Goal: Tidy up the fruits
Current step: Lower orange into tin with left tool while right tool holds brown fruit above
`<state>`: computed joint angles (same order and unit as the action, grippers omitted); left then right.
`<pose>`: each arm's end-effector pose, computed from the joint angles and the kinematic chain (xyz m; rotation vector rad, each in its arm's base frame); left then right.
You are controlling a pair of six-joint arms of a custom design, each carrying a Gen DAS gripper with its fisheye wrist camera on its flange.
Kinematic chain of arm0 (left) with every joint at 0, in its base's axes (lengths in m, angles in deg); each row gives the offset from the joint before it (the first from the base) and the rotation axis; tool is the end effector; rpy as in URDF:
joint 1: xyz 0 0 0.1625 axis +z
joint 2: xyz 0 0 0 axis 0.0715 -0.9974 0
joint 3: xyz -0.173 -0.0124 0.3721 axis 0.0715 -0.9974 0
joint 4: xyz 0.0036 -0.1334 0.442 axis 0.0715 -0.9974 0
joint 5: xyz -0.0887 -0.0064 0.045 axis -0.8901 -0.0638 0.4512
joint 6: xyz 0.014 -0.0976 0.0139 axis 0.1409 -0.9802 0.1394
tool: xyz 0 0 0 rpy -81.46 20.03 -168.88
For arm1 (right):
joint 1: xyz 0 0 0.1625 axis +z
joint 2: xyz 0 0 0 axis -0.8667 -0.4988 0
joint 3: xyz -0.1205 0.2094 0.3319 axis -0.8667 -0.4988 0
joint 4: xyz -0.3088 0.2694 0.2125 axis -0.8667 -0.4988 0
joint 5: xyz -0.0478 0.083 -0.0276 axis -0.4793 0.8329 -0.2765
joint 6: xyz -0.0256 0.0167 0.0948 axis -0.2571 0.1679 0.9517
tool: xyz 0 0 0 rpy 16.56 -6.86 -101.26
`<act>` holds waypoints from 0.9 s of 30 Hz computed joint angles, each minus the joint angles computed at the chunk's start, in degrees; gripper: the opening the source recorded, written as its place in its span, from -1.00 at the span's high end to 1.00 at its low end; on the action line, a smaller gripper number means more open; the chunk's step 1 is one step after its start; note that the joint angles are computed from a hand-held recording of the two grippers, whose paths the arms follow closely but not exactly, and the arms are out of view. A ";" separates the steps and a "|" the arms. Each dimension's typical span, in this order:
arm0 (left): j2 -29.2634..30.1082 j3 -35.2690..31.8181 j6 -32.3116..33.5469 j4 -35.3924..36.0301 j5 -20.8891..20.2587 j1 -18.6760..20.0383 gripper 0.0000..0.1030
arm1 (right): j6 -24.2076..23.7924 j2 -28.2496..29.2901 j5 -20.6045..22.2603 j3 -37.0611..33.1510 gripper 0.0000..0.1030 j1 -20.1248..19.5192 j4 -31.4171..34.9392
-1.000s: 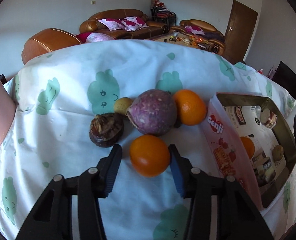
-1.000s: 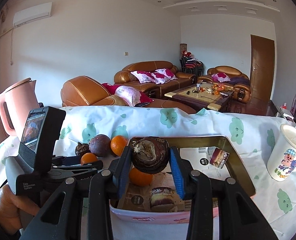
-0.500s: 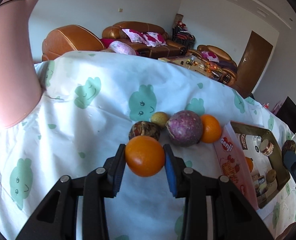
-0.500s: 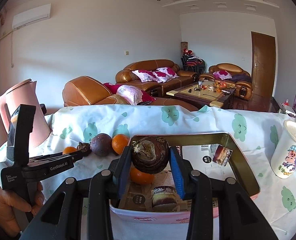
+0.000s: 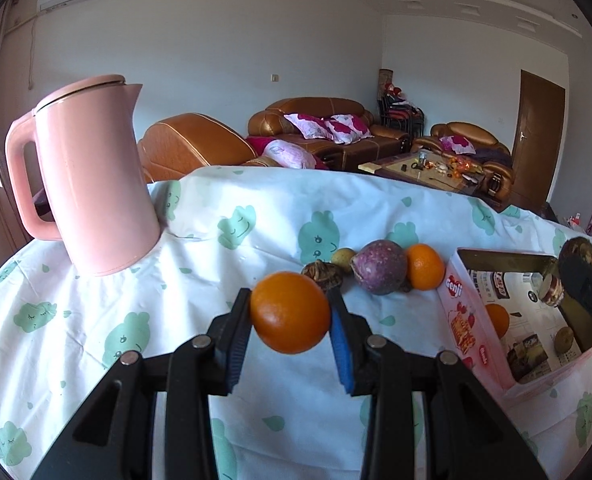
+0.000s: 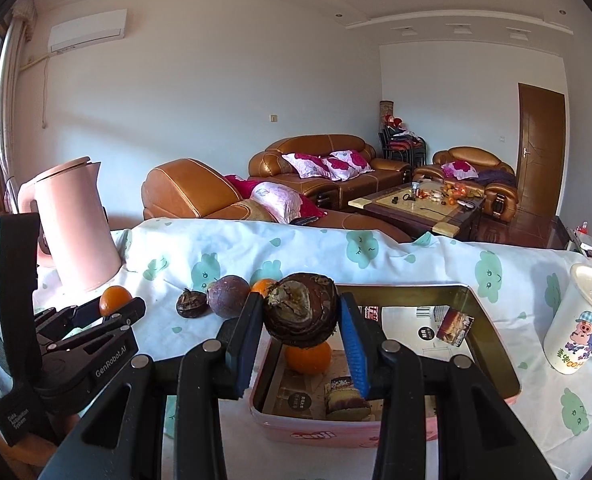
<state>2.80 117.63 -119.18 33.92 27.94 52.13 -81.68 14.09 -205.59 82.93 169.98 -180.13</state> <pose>-0.1322 -0.5808 0.1812 0.4517 2.0995 -1.1597 0.2757 -0.5319 0.0744 0.5643 -2.0860 1.3220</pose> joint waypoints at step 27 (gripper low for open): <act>6.08 -3.46 0.60 1.58 9.25 -5.74 0.25 | 1.94 -10.98 -2.58 6.10 0.22 -6.56 -9.18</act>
<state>8.88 114.17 -118.58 35.50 37.19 46.40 -79.73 3.11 -208.17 89.03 163.43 -189.31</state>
